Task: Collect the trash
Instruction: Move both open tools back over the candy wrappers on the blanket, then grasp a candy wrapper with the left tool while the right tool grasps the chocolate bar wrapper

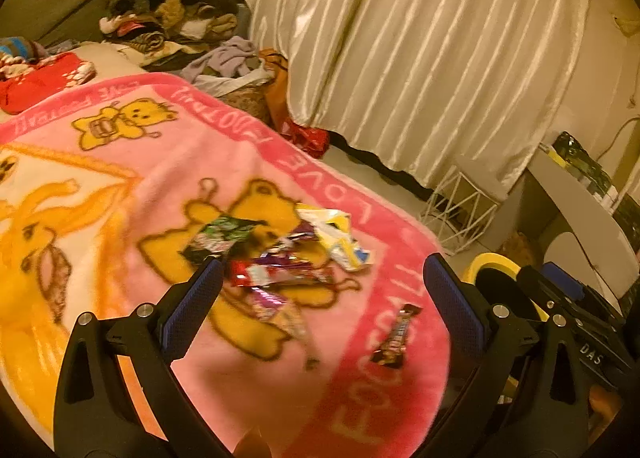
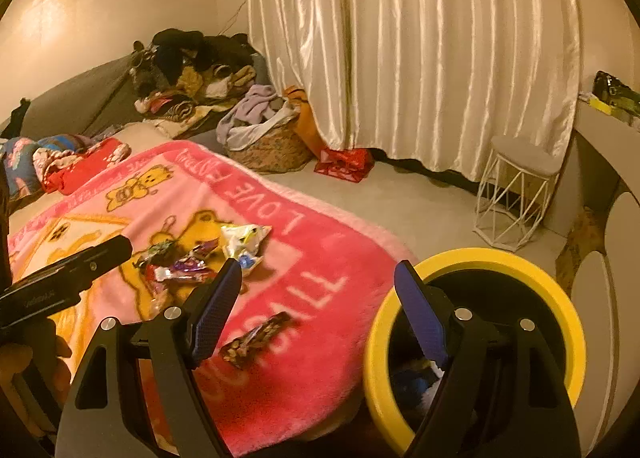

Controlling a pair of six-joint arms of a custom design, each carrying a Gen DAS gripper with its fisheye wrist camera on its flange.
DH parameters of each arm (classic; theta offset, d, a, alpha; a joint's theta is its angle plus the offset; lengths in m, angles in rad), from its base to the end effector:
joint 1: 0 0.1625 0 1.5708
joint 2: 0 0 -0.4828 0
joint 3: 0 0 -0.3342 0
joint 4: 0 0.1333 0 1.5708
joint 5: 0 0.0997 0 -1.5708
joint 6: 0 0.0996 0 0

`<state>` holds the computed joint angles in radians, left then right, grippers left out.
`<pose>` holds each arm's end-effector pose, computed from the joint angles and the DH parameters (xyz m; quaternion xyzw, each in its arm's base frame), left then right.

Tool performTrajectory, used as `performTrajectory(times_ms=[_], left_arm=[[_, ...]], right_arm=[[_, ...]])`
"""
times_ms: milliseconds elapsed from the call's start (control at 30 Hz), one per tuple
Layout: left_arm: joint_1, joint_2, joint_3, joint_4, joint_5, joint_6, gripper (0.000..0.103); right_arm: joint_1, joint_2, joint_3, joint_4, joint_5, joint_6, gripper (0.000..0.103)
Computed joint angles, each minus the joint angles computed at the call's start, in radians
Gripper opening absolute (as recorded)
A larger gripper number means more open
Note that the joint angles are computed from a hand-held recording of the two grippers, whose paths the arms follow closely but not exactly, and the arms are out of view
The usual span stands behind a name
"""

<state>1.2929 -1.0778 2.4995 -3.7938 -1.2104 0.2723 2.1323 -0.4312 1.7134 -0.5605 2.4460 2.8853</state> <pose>0.0483 -0.4448 0.2641 0.1788 0.8908 -0.3842 0.1640 0.3227 -0.4063 -0.0731 0.1680 -0.8267 0.4275 0.3249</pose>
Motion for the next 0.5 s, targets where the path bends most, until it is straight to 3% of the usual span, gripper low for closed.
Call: performTrajectory(times_ms=[333,500], left_arm=[[0.088,-0.018,-0.045,0.037,0.018,-0.003,0.092],[0.133,-0.030,-0.072,0.082,-0.008,0.002,0.088]], right_arm=[[-0.015,0.065,-0.088,0.124,-0.036,0.058,0.076],[-0.032,0.098,-0.141,0.197,-0.055,0.097,0.076]])
